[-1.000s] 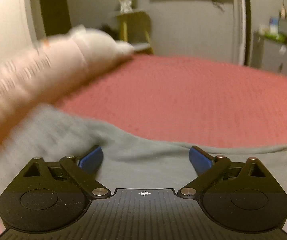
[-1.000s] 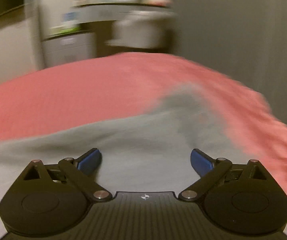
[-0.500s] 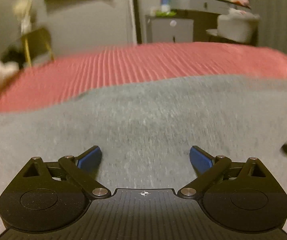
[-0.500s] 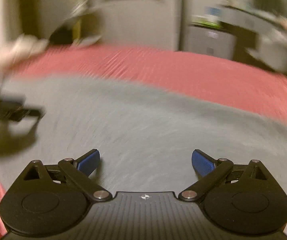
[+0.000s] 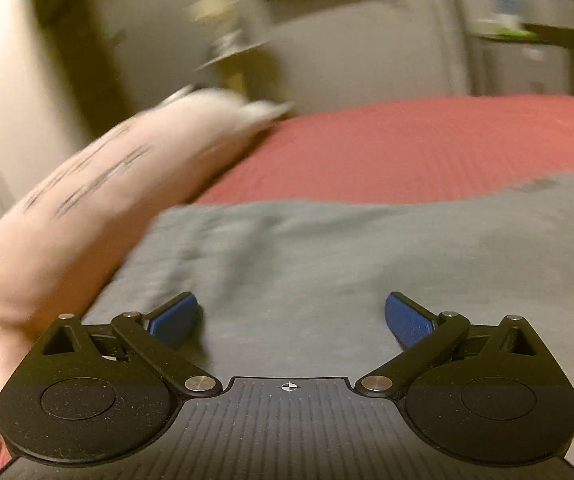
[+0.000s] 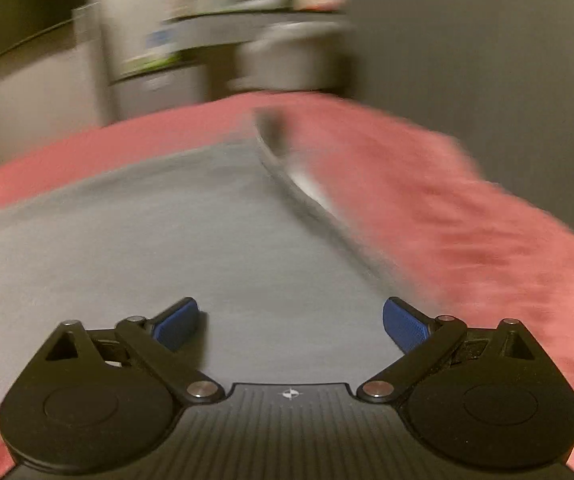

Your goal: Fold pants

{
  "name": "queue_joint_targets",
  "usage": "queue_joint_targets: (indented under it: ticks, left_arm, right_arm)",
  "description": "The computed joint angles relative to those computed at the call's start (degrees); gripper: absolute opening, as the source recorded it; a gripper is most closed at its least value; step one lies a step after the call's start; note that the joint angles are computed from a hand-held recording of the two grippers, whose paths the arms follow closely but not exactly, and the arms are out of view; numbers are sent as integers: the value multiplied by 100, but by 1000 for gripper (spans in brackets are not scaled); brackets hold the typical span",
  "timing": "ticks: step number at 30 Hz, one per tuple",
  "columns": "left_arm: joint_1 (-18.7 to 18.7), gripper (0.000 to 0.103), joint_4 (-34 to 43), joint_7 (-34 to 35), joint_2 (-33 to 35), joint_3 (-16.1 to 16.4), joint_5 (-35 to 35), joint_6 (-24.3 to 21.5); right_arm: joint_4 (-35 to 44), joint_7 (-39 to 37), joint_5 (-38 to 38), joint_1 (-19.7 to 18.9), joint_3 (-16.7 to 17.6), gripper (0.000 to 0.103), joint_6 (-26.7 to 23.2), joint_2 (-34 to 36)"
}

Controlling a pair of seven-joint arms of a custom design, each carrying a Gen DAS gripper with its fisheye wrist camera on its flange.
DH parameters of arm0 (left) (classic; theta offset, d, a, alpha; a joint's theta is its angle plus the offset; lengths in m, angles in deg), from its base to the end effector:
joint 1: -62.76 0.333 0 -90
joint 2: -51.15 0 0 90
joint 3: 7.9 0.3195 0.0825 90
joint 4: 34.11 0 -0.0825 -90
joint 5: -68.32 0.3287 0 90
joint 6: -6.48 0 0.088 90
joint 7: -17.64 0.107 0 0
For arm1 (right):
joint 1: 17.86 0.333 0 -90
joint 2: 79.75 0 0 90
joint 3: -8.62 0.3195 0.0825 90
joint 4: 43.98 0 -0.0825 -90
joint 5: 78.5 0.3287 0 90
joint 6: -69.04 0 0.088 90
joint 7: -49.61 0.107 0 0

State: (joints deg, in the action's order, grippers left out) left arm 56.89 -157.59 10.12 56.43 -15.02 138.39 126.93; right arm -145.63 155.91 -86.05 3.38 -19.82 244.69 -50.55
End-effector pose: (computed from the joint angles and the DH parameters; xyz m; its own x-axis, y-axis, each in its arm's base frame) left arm 0.5080 -0.0701 0.4078 0.7325 -0.6110 -0.3001 -0.5603 -0.2909 -0.7755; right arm 0.6640 -0.0121 0.4345 -0.1792 -0.9757 0.1260 -0.6618 0.0248 -0.7493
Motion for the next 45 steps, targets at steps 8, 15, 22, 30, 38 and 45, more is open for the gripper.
queue_joint_targets:
  ticks: [8, 15, 22, 30, 38, 45]
  left_arm:
    - [-407, 103, 1176, 414, 760, -126, -196, -156]
    - [-977, 103, 2020, 581, 1686, 208, 651, -144]
    - [-141, 103, 660, -1715, 720, 490, 384, 1562]
    - [-184, 103, 603, -1101, 571, 178, -55, 804]
    - [-432, 103, 674, -134, 452, -112, -607, 1234]
    - [-646, 103, 574, 177, 315, -169, -890, 1247]
  right_arm:
    - [868, 423, 342, -256, 1029, 84, 246, 274]
    - [2296, -1528, 512, -661, 2792, 60, -800, 1053]
    - [3639, -502, 468, 2, 1141, 62, -1413, 1973]
    - [1593, 936, 903, -830, 1184, 68, -1398, 266]
    - [-799, -1628, 4652, -3221, 3891, 74, -365, -1096]
    - [-465, -4405, 7641, -4151, 5163, 74, -260, -1049]
